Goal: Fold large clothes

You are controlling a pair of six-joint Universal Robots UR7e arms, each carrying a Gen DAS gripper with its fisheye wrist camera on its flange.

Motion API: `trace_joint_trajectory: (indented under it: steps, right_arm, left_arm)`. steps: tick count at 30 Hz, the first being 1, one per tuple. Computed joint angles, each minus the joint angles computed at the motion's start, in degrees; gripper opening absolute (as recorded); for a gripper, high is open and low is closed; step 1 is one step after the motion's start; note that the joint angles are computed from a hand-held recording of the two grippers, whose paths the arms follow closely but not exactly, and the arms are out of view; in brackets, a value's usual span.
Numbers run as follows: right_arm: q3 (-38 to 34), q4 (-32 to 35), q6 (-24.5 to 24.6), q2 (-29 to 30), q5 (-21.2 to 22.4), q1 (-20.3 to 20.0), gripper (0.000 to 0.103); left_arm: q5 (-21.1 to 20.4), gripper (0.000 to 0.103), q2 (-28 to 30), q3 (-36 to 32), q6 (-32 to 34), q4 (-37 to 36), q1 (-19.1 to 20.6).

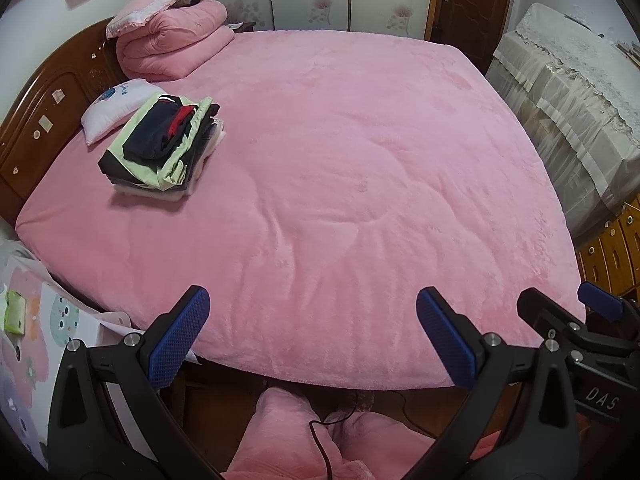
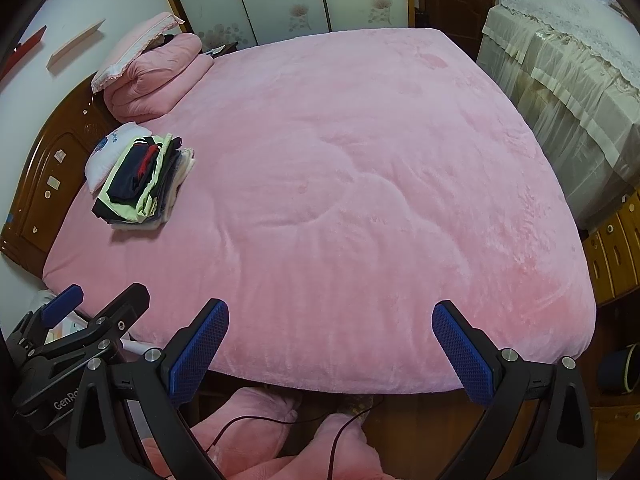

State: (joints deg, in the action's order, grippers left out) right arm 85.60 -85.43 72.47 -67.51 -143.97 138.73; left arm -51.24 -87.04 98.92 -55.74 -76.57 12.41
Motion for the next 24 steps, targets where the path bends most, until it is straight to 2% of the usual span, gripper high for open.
trace_joint_trajectory:
  steps: [7,10,24]
  right_arm:
    - [0.0,0.4,0.2,-0.3,0.2,-0.2,0.103]
    - [0.2,0.0,-1.1,-0.9,0.2,-0.9,0.103]
    - [1.7,-1.6,-3.8,-2.9,-0.6,-3.0,0.103]
  left_arm:
    - [0.1,0.102,0.3,-0.1,0.5,0.0,0.1]
    - [-0.1,0.102,0.5,-0.2,0.6,-0.2,0.2]
    - [0.3,0.102,0.2,-0.1,7.5,-3.3,2.6]
